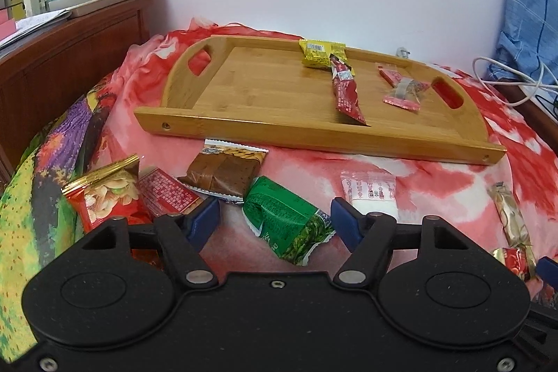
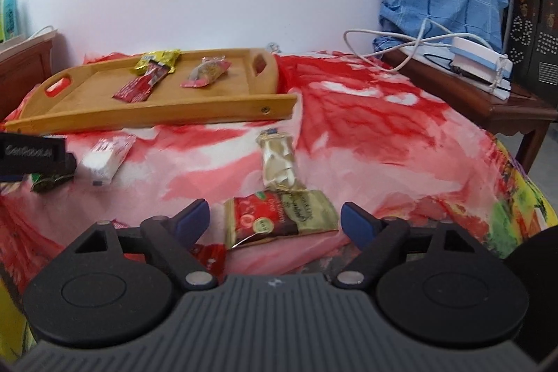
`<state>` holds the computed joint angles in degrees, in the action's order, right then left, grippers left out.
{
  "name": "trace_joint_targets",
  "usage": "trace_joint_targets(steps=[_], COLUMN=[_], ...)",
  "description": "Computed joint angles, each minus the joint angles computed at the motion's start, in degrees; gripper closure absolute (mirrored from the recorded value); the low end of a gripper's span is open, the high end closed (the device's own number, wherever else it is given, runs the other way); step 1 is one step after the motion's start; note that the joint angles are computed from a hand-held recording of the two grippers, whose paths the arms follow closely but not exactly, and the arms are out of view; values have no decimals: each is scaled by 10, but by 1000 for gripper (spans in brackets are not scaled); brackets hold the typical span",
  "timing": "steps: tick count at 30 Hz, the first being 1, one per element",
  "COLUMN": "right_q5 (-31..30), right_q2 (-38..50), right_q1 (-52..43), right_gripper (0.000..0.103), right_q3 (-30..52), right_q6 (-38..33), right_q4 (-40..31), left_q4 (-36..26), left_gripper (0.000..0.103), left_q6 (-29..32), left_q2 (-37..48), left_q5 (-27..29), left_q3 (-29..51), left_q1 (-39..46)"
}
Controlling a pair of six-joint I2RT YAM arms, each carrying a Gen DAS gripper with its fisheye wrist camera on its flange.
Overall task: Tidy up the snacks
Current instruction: 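Grasp the green packet with the left gripper while the right gripper grasps the red cherry packet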
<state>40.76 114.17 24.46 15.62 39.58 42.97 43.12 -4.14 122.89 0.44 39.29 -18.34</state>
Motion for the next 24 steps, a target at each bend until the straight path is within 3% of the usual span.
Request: trace_joint_targets(steps=[2,7,11,16,20,24], right_q5=[3,11,15,-30,-46,-51], right_q2=[4,3,6,13,9,6], right_q1=[4,11,-3,-46,-51,-35], right_gripper=[24,38,18,14,34,39], right_q3=[2,3,3,-4,-13,-25], right_q6=[-2,-8,8,3,-11,-19], right_q4=[4,5,5,39,60,81], left_q4=[-1,-9,-10,-6,-4,2], left_gripper=[51,54,57,57,58,58], left_q6=[3,17,21,36,41,47], left_q2=[-2,-14,-28,-48,-63,-76], left_q5=[15,18,28,39,48,55], left_q3=[-2,-10,-22,-38,-51,-64], left_q1=[1,-4,-3,-2,-1,-2])
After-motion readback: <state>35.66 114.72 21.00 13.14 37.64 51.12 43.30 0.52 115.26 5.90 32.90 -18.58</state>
